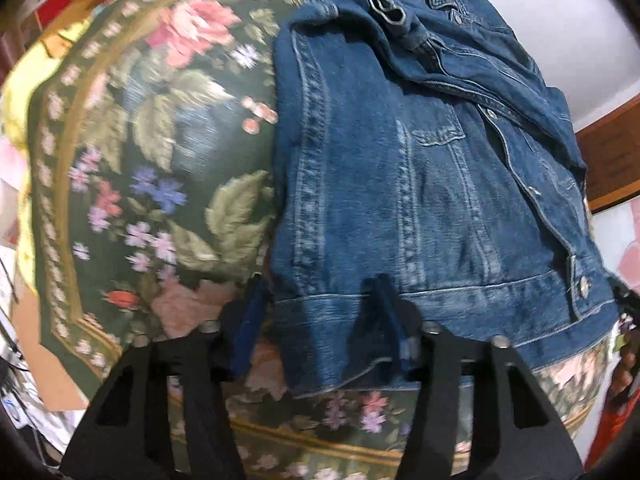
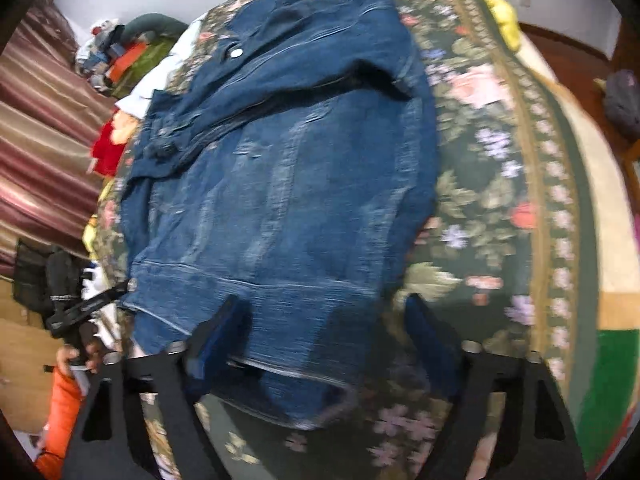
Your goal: Fold large clothes
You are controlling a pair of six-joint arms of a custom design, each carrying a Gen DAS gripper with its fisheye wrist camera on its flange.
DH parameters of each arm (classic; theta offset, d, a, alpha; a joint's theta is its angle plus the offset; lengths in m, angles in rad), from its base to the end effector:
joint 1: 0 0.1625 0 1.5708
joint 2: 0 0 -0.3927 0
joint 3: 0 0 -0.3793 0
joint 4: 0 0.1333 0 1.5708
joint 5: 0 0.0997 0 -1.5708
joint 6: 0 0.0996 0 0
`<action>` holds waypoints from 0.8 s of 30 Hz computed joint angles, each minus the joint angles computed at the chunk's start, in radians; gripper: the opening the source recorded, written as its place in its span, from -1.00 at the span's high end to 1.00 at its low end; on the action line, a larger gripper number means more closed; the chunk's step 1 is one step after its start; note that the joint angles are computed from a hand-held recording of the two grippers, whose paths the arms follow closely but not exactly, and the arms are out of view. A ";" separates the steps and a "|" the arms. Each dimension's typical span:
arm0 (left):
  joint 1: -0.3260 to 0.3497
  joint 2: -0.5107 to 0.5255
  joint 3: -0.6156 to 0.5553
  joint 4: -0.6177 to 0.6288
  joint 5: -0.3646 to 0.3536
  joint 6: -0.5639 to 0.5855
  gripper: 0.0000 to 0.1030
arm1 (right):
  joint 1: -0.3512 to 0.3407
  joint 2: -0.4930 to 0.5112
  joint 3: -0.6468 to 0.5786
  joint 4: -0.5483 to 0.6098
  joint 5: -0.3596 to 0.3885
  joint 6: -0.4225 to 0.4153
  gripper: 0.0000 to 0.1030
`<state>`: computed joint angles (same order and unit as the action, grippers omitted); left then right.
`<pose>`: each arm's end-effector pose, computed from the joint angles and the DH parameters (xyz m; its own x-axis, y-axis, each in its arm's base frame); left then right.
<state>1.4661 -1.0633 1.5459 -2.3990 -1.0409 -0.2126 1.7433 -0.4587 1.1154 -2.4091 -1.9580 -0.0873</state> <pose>0.1147 -0.6654 0.2826 -0.8771 -0.2757 -0.3934 -0.0887 0.8977 -0.4315 0.2260 -0.7394 0.0321 -0.9057 -0.1759 0.3857 -0.2487 0.9573 -0.1475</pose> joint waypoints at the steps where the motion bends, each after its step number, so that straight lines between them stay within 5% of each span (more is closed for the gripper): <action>1: -0.003 0.007 -0.005 0.004 0.010 -0.016 0.09 | 0.003 0.003 0.003 -0.013 0.000 -0.006 -0.29; 5: -0.015 0.012 -0.012 0.002 0.031 -0.001 0.42 | 0.010 0.005 0.018 -0.069 0.012 -0.034 0.23; 9: -0.053 -0.012 0.017 -0.062 0.045 0.077 0.57 | 0.011 -0.008 0.027 -0.102 0.040 -0.062 0.43; 16: -0.122 -0.034 -0.004 -0.193 0.026 0.186 0.60 | 0.038 0.011 -0.035 -0.162 0.086 -0.125 0.67; 24: -0.151 0.066 -0.240 -0.240 0.010 0.285 0.61 | 0.071 0.171 -0.374 -0.134 0.076 -0.171 0.73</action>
